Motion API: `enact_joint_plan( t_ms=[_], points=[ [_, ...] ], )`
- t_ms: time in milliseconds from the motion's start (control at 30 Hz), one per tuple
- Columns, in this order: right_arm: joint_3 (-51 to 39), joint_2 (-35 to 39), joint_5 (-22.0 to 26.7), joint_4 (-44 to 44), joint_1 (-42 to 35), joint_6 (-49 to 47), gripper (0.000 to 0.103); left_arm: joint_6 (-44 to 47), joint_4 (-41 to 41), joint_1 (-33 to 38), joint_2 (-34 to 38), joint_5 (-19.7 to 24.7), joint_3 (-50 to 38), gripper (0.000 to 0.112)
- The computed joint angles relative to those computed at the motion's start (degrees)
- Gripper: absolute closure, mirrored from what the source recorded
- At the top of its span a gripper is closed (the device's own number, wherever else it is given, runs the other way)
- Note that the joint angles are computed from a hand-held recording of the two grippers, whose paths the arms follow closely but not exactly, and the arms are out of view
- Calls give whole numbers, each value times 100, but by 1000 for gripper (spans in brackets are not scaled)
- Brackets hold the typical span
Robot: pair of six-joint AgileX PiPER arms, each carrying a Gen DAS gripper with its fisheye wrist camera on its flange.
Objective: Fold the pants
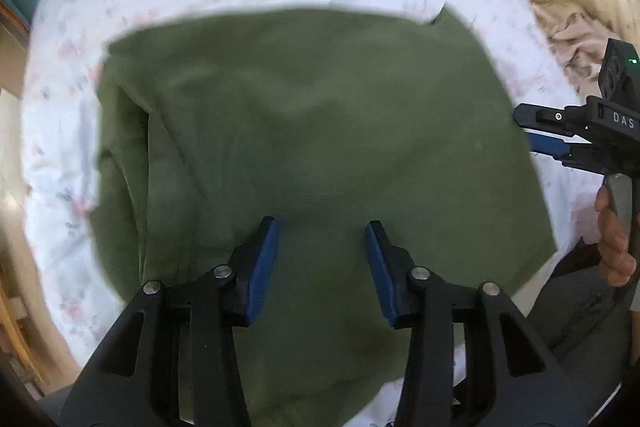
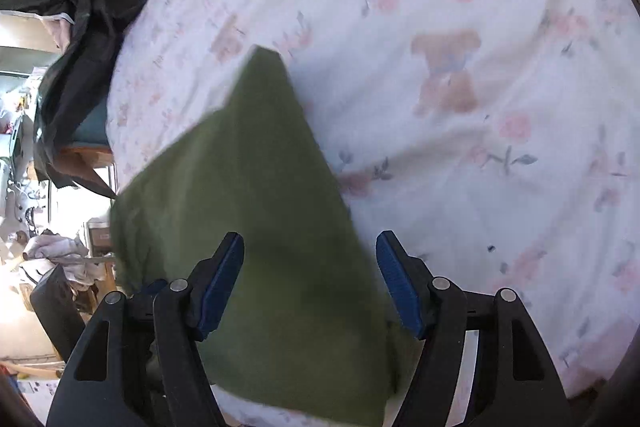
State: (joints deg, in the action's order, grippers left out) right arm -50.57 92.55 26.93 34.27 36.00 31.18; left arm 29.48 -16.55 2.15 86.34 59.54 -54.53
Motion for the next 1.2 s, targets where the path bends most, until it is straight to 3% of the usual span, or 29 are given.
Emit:
enact_joint_plan(
  t_ms=[67,133,200,300,333,433,533,600,700,767,833,1100,1200],
  points=[
    [26,151,-47,250,122,-332,32,-60,391,-305,-89,-416,256,72],
    [7,275,-32,382,104,-537,30,-161,524,-363,-83,-428,302,72],
    [150,326,-77,793,77,-962,30,-357,495,-267,-101,-145,92,73],
    [298,277,-185,1684,14,-1780,30,-265,-565,127,-228,557,-409,74],
    [292,289,-170,1776,20,-1929,30,-344,-839,64,-299,609,-455,74],
    [13,475,-81,1197,144,-1560,30,-993,-695,-594,-200,221,-346,74],
    [54,558,-110,1525,66,-1821,31,-1471,-582,-704,219,-11,-91,77],
    [4,540,5,1436,58,-1903,43,-1387,-527,-746,211,-304,155,83],
    [-71,536,92,1297,73,-1925,50,-1296,-646,-681,449,-340,88,83],
    [-96,452,108,1152,97,-1828,62,-1216,-722,-636,548,-349,106,83],
    [-223,323,29,541,249,-1310,84,-1023,-814,-474,631,-287,106,82],
    [-1001,-194,148,-1154,1081,160,93,-804,-1058,-202,885,-14,-122,85],
    [-1350,-235,141,-1754,1403,902,94,-1088,-873,96,705,522,-388,90]
  ],
)
